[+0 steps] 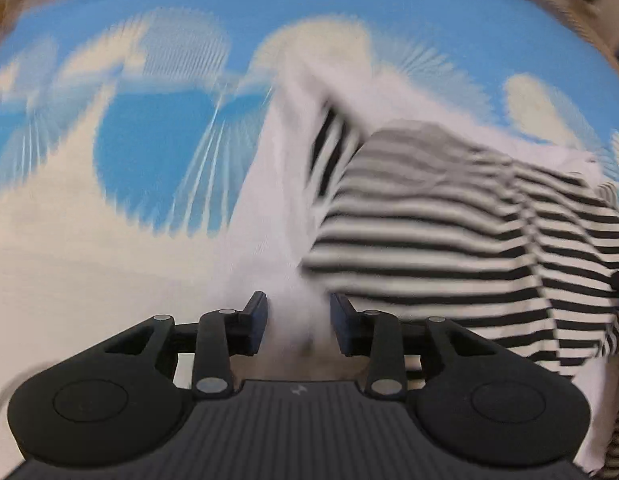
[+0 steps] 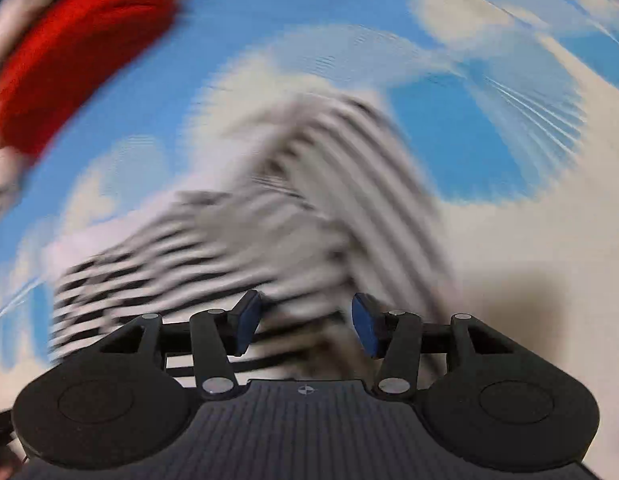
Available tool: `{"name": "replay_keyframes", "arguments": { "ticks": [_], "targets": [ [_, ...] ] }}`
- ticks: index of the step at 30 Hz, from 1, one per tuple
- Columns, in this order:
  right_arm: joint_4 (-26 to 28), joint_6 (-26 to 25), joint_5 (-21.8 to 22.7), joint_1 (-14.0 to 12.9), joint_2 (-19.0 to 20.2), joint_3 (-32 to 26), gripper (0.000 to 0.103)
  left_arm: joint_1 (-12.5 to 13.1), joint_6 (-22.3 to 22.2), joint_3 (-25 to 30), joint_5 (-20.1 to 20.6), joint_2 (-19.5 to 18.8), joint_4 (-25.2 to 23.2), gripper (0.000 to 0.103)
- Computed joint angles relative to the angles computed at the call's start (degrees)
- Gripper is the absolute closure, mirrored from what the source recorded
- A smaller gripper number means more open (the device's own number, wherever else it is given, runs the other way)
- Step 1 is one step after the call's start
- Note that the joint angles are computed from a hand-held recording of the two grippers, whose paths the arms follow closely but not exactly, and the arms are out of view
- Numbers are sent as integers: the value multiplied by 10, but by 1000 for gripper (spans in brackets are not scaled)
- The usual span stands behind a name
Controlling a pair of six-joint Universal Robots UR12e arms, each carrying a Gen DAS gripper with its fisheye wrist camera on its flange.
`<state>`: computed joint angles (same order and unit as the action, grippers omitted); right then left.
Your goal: Fold small clothes
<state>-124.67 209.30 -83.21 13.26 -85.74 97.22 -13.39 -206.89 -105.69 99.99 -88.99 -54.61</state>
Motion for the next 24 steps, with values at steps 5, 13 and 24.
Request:
{"name": "replay_keyframes", "arguments": {
  "ticks": [5,13,24],
  "targets": [
    [-47,21,5,-6,-13,15,51,11,64,-21,-148,9,115,63],
    [50,9,7,-8,-7,-10,50,-19,133,13,-80,-6,-66,58],
    [-210,45,4,1,-128,52,52,-56,32,-31,25,107,65,57]
  ]
}}
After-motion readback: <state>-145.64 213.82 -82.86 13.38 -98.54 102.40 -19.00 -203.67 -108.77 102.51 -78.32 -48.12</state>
